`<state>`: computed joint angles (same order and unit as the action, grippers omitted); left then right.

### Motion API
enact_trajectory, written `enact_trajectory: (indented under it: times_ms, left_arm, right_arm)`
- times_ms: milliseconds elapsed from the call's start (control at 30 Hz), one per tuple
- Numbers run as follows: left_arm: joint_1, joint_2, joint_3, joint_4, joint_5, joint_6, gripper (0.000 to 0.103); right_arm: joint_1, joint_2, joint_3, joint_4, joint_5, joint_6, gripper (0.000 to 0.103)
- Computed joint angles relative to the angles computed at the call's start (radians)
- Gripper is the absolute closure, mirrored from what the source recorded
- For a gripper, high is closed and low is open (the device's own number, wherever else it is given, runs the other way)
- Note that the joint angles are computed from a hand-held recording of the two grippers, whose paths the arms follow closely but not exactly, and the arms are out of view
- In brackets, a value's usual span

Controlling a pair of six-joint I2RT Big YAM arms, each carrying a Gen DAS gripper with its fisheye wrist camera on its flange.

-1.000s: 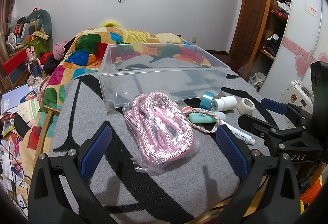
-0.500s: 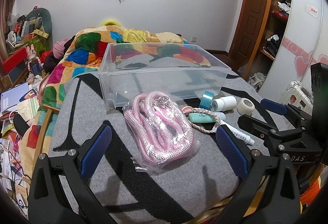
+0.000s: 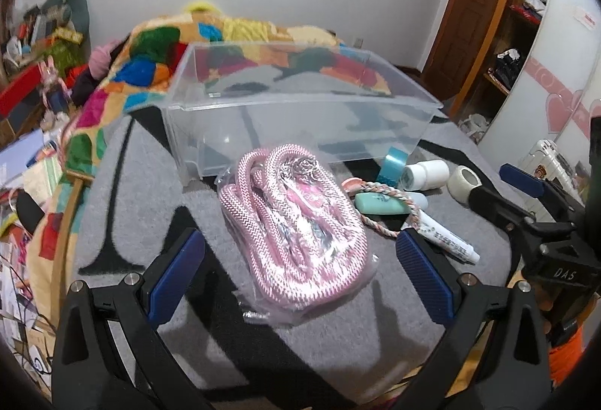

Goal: Organize objects
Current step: 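Grasp the bagged pink rope with the left tool while the right tool grasps the white tape roll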

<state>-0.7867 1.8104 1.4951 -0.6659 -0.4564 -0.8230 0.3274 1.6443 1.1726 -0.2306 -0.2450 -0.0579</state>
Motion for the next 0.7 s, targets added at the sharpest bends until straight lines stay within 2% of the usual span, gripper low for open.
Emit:
enact_trajectory:
  times_ms: [233, 300, 367, 433, 500, 567, 600, 700]
  left_arm:
    - [0.040, 0.081, 0.097, -0.089, 0.076, -0.009, 0.000]
    - [0.049, 0.103, 0.120, -0.111, 0.088, -0.015, 0.000]
    - [0.057, 0.120, 0.129, -0.119, 0.090, -0.030, 0.000]
    - [0.052, 0.119, 0.123, -0.104, 0.060, -0.024, 0.001]
    - [0.049, 0.115, 0.114, -0.090, 0.047, -0.020, 0.010]
    - [0.042, 0.114, 0.109, -0.088, 0.021, -0.005, 0.027]
    - [0.039, 0.116, 0.112, -0.095, 0.009, 0.000, 0.030]
    - [0.032, 0.101, 0.086, -0.069, -0.009, 0.000, 0.037]
  right_arm:
    - [-0.049, 0.085, 0.089, -0.065, 0.009, -0.015, 0.001]
    - [-0.055, 0.104, 0.107, -0.083, 0.006, -0.022, 0.004]
    - [-0.060, 0.117, 0.116, -0.098, -0.002, -0.023, 0.014]
    - [-0.066, 0.131, 0.127, -0.114, -0.024, -0.021, 0.023]
    - [-0.066, 0.140, 0.130, -0.120, -0.036, -0.024, 0.032]
    - [-0.064, 0.145, 0.131, -0.120, -0.026, -0.023, 0.044]
    - [-0.065, 0.148, 0.132, -0.118, -0.022, -0.024, 0.047]
    - [-0.068, 0.148, 0.129, -0.112, -0.014, -0.020, 0.066]
